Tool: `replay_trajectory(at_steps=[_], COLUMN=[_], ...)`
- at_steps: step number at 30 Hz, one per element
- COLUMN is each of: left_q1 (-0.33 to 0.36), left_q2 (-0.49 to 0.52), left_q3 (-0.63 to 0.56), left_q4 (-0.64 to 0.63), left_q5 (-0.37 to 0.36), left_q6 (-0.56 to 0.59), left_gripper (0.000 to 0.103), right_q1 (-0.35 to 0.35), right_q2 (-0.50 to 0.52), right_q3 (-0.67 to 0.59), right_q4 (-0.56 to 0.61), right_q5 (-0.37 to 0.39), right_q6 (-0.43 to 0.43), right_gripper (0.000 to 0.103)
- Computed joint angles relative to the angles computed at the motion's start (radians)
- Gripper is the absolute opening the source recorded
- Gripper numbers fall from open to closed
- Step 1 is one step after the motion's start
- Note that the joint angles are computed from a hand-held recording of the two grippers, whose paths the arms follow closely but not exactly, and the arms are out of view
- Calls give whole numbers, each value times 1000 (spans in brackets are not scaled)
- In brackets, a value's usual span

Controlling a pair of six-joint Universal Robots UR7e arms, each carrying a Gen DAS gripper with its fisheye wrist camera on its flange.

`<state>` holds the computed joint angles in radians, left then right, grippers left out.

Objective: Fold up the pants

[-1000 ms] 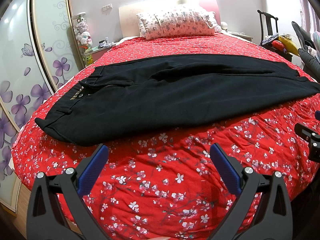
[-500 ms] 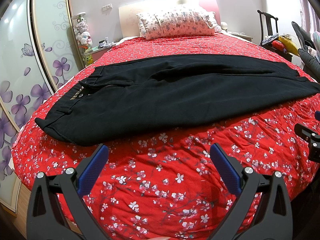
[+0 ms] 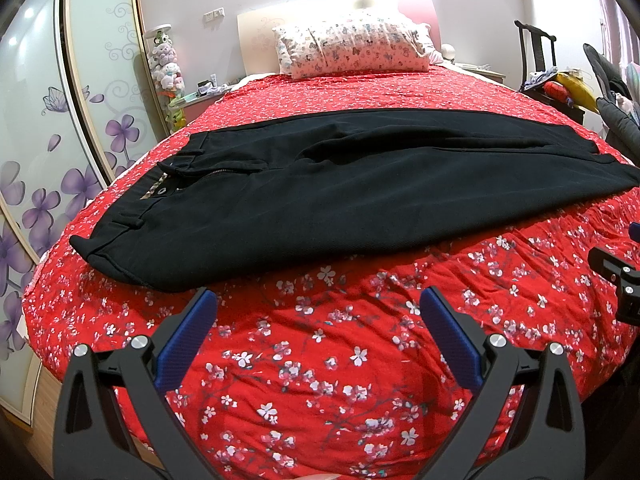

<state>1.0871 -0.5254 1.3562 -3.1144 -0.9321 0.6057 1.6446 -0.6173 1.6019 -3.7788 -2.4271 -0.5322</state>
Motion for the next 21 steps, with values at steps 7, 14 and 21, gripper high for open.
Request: replay_trajectory(at_steps=[7,14,21], left_q1=[0,-5,-27], left_q2=[0,-7,16], left_q3=[0,-9,-67], left_q4=[1,21,-49], left_q5=[0,-13,-91], left_q6=[-1,-38,-44], left_gripper=[101,101,101], right_q1=[0,-28,-110], right_q2=[-1,-67,-237], right_q3=[1,79,176], right_q4=[2,57,223], right_q5=[1,146,393], right_q6=[3,90,270], right_gripper=[102,102,102])
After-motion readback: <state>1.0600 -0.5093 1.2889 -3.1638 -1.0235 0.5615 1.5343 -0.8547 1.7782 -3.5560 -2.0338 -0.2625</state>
